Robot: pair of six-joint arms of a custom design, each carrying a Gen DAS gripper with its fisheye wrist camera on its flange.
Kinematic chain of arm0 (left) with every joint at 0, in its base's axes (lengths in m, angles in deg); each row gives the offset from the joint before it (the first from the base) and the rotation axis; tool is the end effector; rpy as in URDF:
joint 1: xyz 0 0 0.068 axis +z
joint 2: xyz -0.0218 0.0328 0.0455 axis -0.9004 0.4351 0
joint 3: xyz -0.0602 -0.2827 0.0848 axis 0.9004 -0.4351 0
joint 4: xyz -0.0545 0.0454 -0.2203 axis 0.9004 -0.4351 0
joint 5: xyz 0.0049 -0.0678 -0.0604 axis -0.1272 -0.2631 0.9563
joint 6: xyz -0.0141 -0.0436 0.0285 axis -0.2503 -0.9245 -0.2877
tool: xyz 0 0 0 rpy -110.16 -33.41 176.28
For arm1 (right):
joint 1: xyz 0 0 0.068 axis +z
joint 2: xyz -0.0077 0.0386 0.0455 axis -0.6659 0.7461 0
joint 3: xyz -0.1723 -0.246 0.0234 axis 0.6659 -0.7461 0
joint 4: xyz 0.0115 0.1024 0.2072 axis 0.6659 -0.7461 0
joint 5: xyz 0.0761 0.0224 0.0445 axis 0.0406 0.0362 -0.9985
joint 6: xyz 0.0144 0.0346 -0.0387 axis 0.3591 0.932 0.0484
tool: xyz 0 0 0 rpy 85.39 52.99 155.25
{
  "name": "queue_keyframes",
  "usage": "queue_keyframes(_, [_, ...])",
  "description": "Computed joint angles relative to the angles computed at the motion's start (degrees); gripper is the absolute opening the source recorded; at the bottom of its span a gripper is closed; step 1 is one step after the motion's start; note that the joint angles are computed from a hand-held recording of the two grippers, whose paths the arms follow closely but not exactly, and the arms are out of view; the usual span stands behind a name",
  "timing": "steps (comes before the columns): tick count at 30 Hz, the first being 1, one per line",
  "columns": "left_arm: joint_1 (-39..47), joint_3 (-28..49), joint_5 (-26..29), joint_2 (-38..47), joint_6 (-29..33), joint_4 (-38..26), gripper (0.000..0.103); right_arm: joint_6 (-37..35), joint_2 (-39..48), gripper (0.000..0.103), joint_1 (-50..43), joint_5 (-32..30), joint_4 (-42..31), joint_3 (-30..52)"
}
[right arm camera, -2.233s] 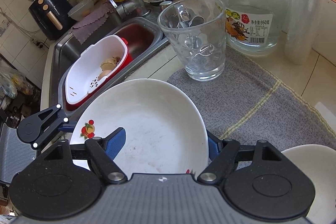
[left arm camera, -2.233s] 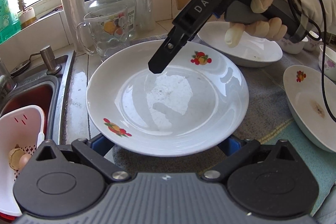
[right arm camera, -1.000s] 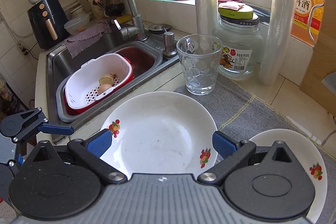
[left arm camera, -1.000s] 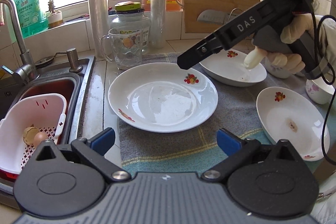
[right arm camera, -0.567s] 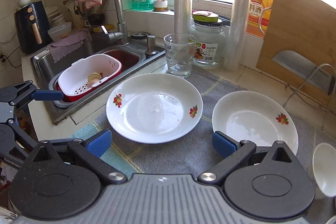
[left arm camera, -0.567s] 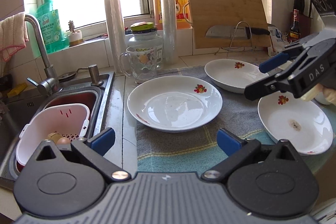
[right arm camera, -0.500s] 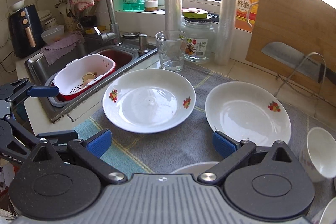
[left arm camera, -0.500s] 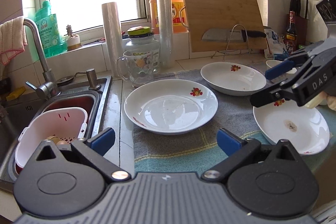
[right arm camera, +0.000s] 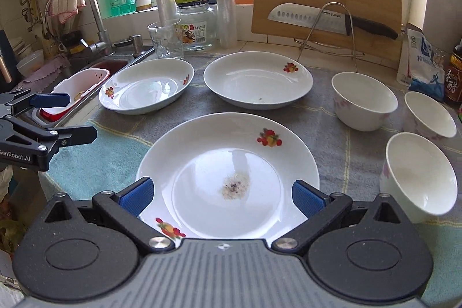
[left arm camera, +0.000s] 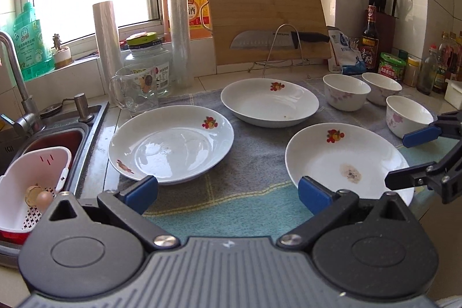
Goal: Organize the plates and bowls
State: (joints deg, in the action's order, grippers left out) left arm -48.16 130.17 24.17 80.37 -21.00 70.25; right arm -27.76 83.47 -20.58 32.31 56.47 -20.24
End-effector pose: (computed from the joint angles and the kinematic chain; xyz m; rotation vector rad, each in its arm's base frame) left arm 0.3051 0.0669 0.2049 0.5654 2.1034 -0.2387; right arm 0.2545 0.0950 0.2068 -0.1716 2.3370 0.1697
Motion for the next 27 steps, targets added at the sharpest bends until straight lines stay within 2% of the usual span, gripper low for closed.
queue_keyframes(6, [-4.49,-2.16,-2.53,-4.29,-5.18,-1.15,0.102,-5.07,-4.23,0.103,-4.47,-5.7,2.16,-7.45])
queue_keyframes(14, [-10.25,-6.33,-9.88,-12.26,-8.75,-1.94,0.102,-13.81,0.39,0.103,-8.83,-11.92,11.52,-12.75])
queue_keyframes(17, [-12.29,-6.52,-12.29,-13.66,-9.95,-3.11,0.102,-15.98,3.09,0.103,-8.62,-11.64,15.07,-13.3])
queue_keyframes(22, [-13.81,-5.06,-12.79,-12.27,-12.45,-4.46,0.102,-19.46,6.54,0.103,-8.53,-12.21,18.43,-12.81])
queue_keyframes(27, [-14.88,-0.75,-11.63,-8.77,-11.49,-7.72,0.102,-20.34,7.97,0.103,-9.1,-13.82,21.25,-13.19])
